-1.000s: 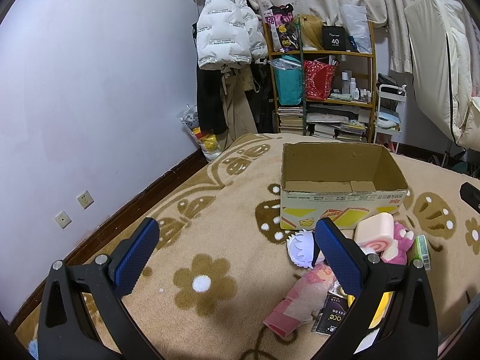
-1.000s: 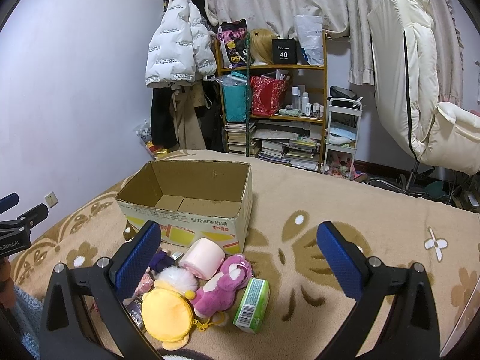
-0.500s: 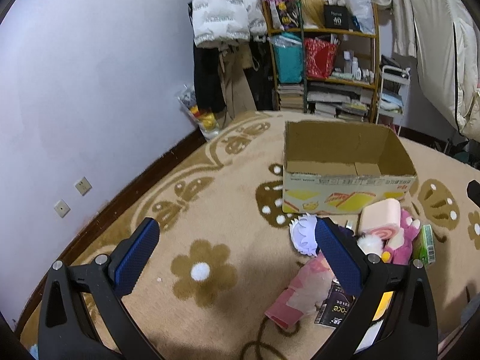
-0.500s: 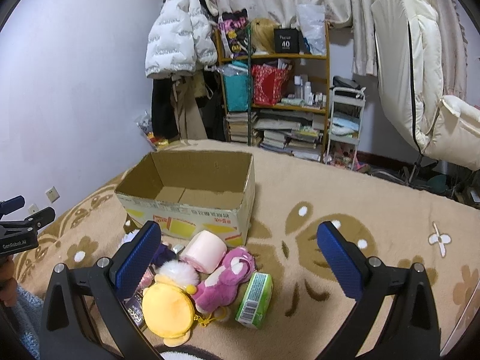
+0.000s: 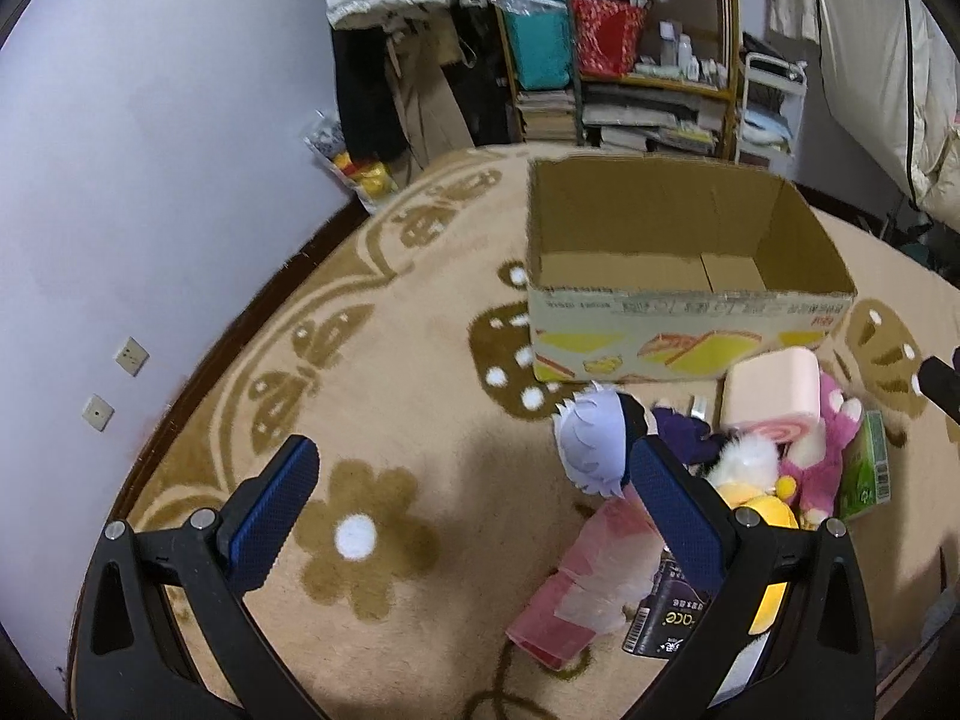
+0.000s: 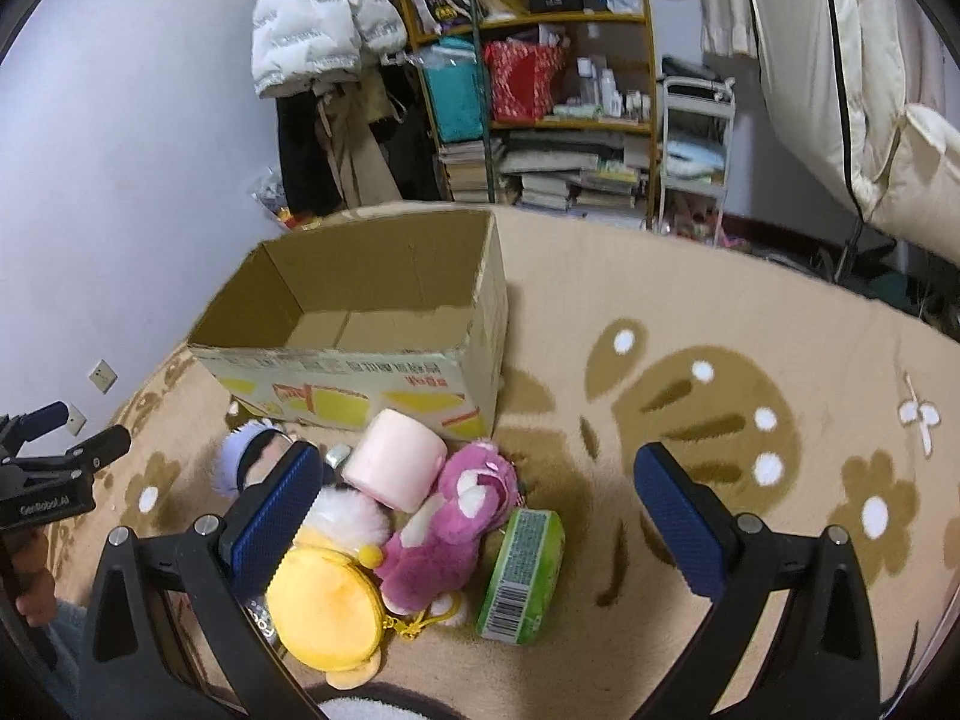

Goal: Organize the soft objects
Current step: 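Lower the right tool onto the green tissue pack and close on it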

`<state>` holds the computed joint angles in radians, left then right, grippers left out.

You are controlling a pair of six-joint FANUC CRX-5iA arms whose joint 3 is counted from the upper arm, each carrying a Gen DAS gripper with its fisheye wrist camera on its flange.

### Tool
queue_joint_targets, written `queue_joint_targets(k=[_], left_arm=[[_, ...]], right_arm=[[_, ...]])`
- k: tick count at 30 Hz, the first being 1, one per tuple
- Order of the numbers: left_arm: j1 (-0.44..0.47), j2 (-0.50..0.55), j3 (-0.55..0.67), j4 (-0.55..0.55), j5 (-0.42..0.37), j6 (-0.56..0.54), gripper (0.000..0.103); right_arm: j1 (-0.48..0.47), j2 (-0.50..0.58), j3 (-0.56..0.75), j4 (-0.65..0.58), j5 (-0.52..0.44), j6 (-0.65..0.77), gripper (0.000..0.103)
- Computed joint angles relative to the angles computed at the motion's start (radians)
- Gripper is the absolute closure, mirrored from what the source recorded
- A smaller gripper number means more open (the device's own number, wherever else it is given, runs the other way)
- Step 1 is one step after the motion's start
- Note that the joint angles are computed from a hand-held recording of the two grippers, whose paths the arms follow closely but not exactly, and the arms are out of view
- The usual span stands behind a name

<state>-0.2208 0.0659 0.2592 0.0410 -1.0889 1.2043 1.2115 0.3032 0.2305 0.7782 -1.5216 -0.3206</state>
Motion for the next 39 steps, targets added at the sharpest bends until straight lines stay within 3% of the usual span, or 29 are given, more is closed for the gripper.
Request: queue_joint_targets(k=[11, 18, 26, 30, 39], left_arm=[[-0.056, 0.081, 0.049, -0.047, -0.053, 0.005, 0.001], [-0.064, 0.138, 0.086, -0.025, -0.141, 0.001, 0.001], [-0.070, 0.172, 0.105, -0.026, -0.202, 0.006, 0.001], [-0.080, 0.186, 0.113, -0.034, -0.231, -0.007, 0.001], [-0.102, 0.202, 0.117, -0.062, -0.260, -0.015, 0.001]], right_arm=[[-0.051, -0.005, -0.012, -0.109, 0.068, 0.032, 0.000], [-0.064, -0.016, -0.031, -0.156, 0.086, 0.011, 0.000], [-0.071, -0.045, -0.066, -0.204, 0.128, -0.027, 0.017], [-0.073, -0.061, -0.083, -0.220, 0.161, -0.045, 0.031], [-0.061, -0.079, -0.095, -0.241, 0.169, -0.076, 0.034]])
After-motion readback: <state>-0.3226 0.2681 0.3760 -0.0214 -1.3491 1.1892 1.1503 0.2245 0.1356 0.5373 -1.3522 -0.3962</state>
